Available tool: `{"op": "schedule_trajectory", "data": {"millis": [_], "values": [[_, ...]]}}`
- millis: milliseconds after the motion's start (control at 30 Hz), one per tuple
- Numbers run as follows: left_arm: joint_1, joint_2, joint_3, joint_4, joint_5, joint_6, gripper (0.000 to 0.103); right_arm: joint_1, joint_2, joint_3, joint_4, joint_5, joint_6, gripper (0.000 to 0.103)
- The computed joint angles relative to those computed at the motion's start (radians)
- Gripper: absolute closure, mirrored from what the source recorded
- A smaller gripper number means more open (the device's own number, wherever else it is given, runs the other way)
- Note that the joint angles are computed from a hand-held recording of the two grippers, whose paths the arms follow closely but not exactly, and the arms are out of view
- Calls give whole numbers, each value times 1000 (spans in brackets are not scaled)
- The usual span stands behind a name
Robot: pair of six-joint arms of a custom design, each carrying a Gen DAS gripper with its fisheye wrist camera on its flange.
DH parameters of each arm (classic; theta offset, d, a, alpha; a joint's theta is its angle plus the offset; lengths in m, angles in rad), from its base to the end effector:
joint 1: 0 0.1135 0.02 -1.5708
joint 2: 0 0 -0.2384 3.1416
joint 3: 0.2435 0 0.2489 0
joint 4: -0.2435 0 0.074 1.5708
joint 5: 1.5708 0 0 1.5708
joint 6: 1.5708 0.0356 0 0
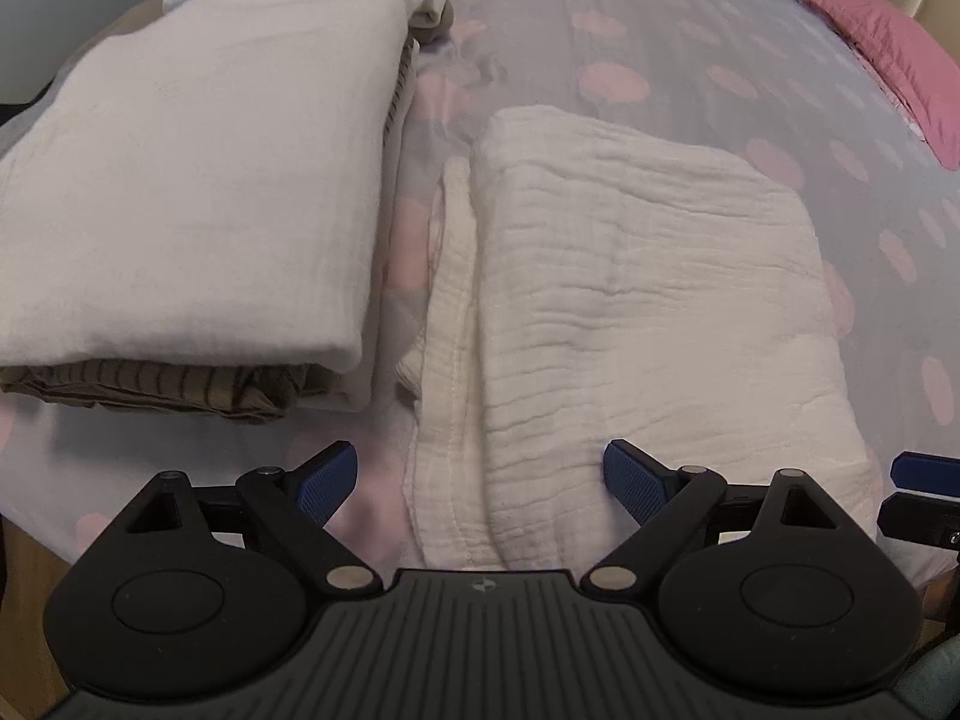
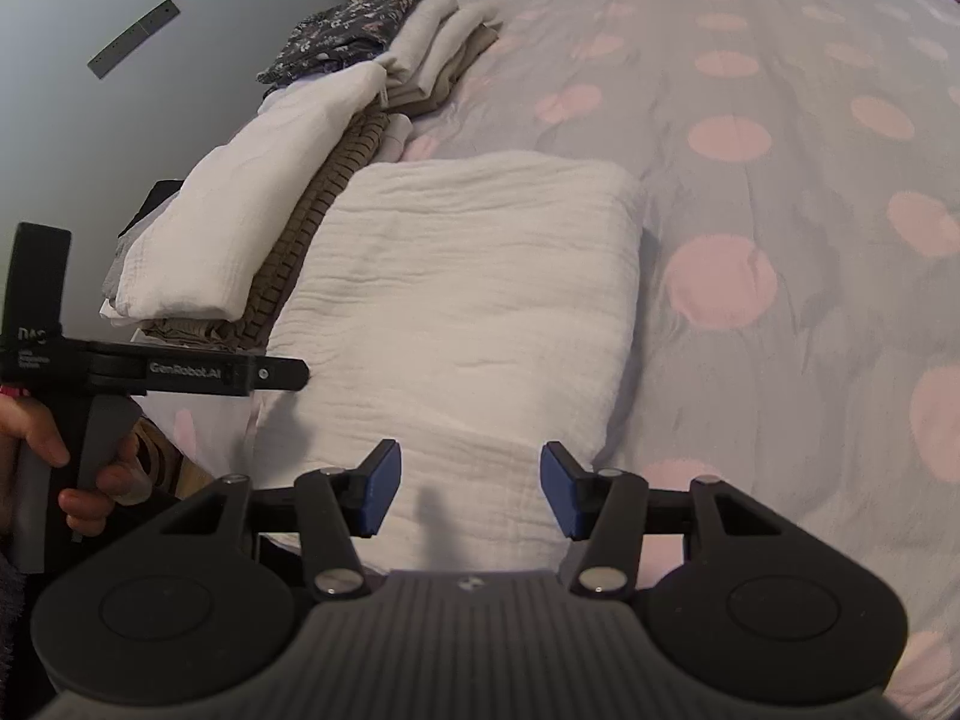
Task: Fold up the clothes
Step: 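Open the right tool and release the folded shirt beside the stack, then pinch the folded shirt edge with the left tool and tuck it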
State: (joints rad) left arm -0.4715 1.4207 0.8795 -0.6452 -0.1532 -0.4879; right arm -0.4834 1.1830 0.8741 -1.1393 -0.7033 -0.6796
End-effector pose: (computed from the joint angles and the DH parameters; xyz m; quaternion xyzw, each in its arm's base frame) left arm 0.2370 -0.1147 0.1750 -0.0226 0.9786 -0.0213 0.2036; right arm 0.1795 -0.0682 0.2175 -0.1128 0.9305 0.2557 0.2369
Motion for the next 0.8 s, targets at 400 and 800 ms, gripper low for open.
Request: {"op": "schedule_trajectory", "data": {"millis": [400, 800], "values": [[-37, -109, -40, 98, 13, 17, 95, 9, 5, -22, 11, 52, 7, 45], [32, 1, 149, -83, -116, 163, 103, 48, 2, -26, 13, 48, 9, 44]]}}
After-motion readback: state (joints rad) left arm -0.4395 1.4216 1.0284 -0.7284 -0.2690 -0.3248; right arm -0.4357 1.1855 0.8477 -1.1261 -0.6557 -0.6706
